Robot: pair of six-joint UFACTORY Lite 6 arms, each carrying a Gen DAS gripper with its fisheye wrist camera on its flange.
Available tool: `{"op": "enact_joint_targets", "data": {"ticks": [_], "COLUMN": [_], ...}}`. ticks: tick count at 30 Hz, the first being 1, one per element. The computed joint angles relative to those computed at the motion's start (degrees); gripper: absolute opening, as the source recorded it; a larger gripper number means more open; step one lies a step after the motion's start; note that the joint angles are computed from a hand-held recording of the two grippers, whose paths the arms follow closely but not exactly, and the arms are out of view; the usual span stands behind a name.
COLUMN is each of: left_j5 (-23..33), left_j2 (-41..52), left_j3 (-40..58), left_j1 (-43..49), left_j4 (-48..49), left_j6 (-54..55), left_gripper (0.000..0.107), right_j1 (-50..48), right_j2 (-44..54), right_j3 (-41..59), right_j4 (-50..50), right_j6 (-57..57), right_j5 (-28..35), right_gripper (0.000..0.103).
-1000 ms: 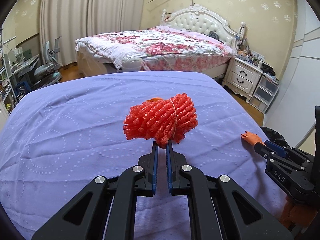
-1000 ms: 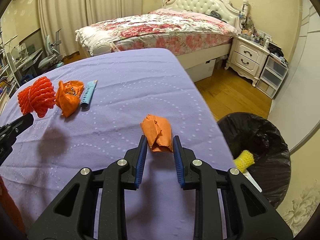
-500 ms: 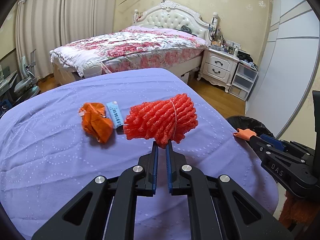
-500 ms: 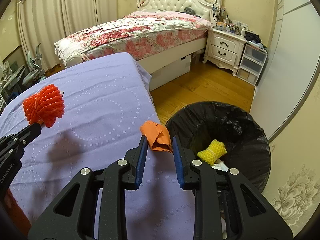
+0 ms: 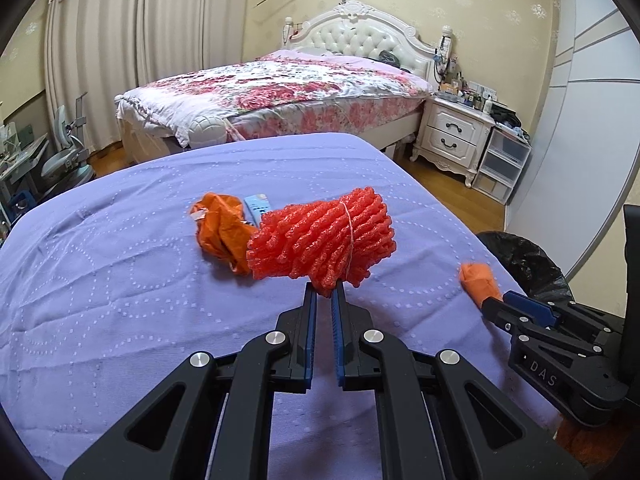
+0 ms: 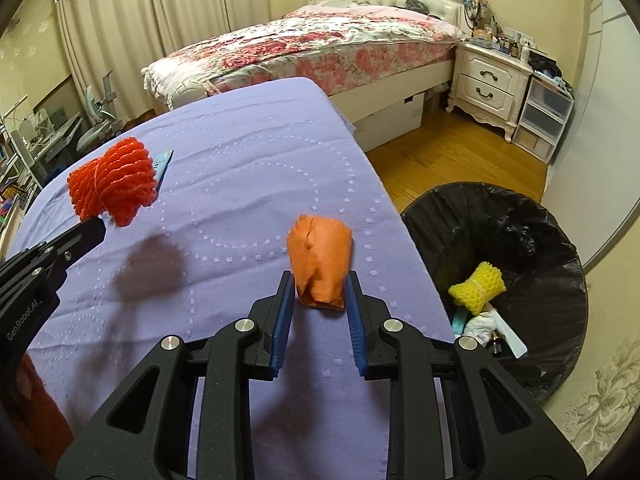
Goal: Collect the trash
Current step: 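Lift the red net and orange bag toward the black bin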
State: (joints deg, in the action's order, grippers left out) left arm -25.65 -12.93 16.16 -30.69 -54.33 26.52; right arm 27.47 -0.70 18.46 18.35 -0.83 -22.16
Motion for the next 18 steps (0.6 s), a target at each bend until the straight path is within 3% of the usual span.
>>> {"op": "enact_joint_targets", "data": {"ticks": [5, 9, 18], "left_j5": [0.8, 0.9, 1.1], "left_j2": [-1.0, -0.7, -0.7], "left_j3": [-1.2, -0.9, -0.7], "left_j1": [1.8, 2.3, 2.5], "left_j4": [2.6, 3.6, 3.6], "left_j6": [-2.2, -3.1, -2.9], "left_gripper": [0.008, 0.008, 0.008], "right_j1": [1.8, 2.7, 2.7], "right_j2": [2.8, 5.8, 8.2], "right_j3": [2.5, 5.1, 8.4], "right_j4": [4.7, 7.0, 8.3], "right_j6": [-4.1, -6.5, -7.4], "right_j5": [-0.1, -0.3, 0.3], "right_gripper": [0.029, 0.043, 0.045]}}
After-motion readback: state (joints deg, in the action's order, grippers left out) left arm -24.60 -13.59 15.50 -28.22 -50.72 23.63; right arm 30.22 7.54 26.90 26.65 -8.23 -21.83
